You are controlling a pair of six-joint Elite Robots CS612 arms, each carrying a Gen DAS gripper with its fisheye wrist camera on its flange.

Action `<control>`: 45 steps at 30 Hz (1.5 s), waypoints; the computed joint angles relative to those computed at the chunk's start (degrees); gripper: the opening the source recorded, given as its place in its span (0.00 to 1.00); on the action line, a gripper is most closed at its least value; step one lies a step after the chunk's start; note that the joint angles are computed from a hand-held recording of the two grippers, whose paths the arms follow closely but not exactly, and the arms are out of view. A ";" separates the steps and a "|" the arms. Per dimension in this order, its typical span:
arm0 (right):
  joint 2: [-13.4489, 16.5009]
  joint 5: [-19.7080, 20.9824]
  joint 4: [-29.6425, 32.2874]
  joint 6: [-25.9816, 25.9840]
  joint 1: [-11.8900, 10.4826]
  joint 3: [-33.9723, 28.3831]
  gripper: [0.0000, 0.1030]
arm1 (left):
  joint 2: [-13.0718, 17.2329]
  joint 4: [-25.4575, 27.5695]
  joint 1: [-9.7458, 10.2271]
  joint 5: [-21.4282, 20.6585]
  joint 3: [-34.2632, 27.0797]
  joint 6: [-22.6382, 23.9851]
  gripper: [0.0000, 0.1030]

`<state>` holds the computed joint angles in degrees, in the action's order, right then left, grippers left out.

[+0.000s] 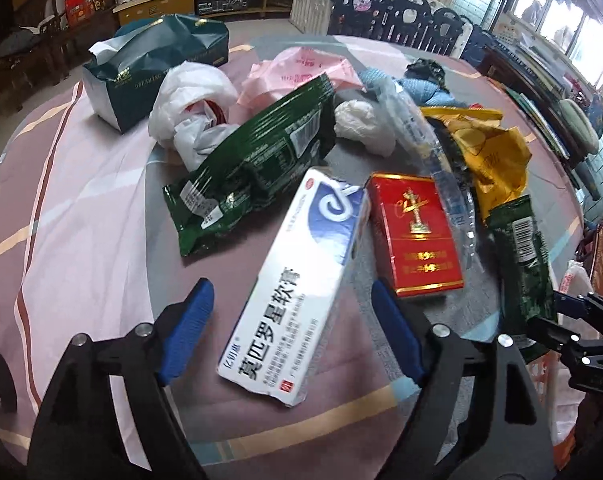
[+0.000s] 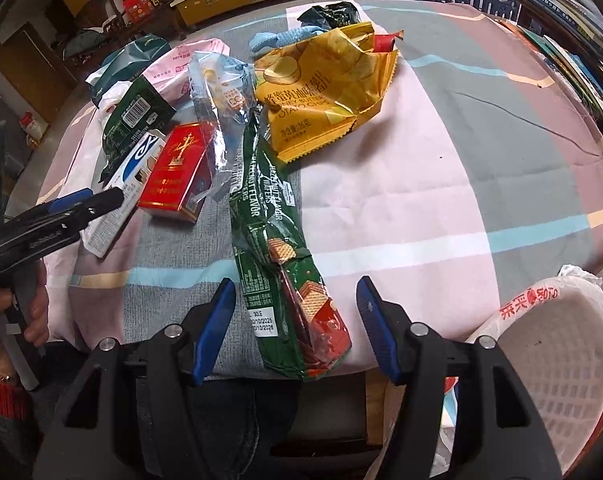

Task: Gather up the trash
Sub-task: 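Close the right gripper on the green packet while the left grasps the ointment box, then drop the packet in the basket with the right gripper while the left carries the box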

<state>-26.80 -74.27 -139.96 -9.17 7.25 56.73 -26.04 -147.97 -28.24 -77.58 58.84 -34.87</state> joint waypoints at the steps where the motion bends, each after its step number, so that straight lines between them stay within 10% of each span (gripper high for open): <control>1: 0.12 -0.20 0.04 -0.32 0.13 -0.22 0.60 | 0.35 1.95 0.03 -0.42 -0.94 -0.04 0.79; 4: 0.81 -1.16 0.06 -2.05 0.67 -1.38 0.60 | 0.84 5.24 0.01 -0.39 -2.18 0.16 0.77; 8: 2.03 -3.11 0.06 -3.72 1.31 -3.01 0.60 | 0.50 2.63 0.02 -1.30 -1.38 0.40 0.51; 11: 2.17 -4.78 -1.01 -5.46 1.67 -2.70 0.40 | 0.31 2.01 -0.15 -1.46 -1.04 0.59 0.39; 23: -4.18 2.86 -8.31 -4.75 -0.86 5.85 0.26 | -7.82 -14.17 -4.76 7.20 13.86 -16.50 0.38; 33: -14.20 11.47 -22.27 -3.17 -7.18 19.75 0.26 | -10.41 -18.09 -11.56 15.92 10.76 -8.23 0.38; 45: -20.88 7.21 -27.06 -0.56 -14.37 29.97 0.26 | -6.43 -6.04 -18.16 16.89 -0.87 -6.58 0.39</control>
